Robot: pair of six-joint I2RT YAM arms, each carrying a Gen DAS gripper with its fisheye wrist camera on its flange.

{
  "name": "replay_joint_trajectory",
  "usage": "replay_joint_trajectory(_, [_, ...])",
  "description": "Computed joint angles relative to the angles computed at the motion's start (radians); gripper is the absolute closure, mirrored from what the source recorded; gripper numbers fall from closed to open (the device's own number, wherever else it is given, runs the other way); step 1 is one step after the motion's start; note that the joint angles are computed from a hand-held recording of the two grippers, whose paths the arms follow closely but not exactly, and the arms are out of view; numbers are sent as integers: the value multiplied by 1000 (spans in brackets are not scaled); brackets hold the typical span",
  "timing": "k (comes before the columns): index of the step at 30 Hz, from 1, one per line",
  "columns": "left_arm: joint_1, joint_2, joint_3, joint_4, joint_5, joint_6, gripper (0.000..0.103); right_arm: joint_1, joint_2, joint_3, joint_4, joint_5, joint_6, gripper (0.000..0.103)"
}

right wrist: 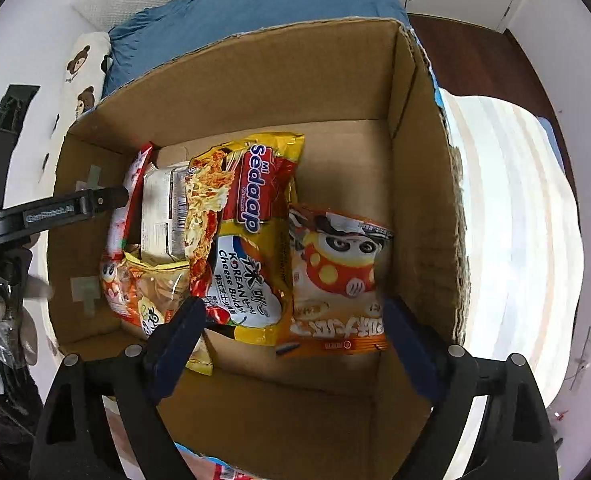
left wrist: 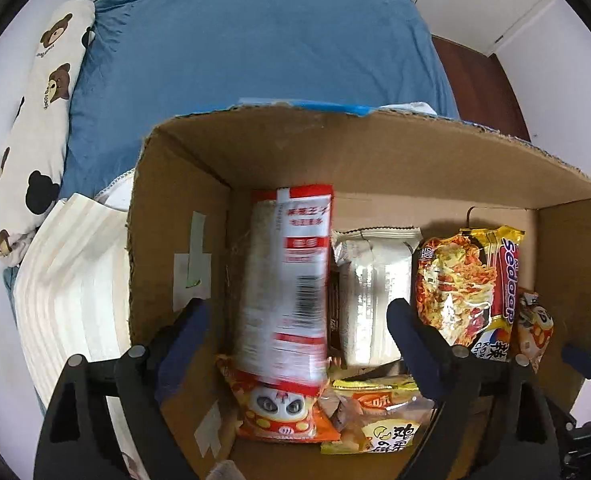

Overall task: Organize snacks
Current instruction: 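Carry both packets into the cardboard box and open both tools, then lift both tools from the box and move back toward the loose snacks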

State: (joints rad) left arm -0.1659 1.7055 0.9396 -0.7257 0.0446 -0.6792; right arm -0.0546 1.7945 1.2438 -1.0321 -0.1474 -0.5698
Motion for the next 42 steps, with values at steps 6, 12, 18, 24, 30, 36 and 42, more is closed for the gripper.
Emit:
replay_joint_trajectory(6, [1, -46, -25, 8, 6, -9, 12, 6, -11, -19, 26, -2, 15, 6])
replay_joint_trajectory(12, [-73, -186, -55, -10, -34, -99, 12, -14, -38, -36, 41, -27, 11, 6])
replay_joint_trajectory(18, [-254, -337, -74, -70, -131, -248, 12, -44, -130, -106, 61, -57, -13, 6])
replay_joint_trajectory(24, [-471, -435, -56, -174, -281, -434, 12, -74, -270, -201, 77, -101, -52, 6])
replay_joint_trajectory(30, [-698, -481, 1, -346, -449, -668, 12, -144, -446, -274, 35, -160, -134, 6])
replay_joint_trajectory(36, [-892, -471, 102, -555, -567, -885, 12, -273, -589, -280, -108, -243, -268, 6])
replay_joint_trajectory(42, [-1071, -421, 208, -740, -627, -1104, 12, -430, -665, -225, -288, -324, -438, 6])
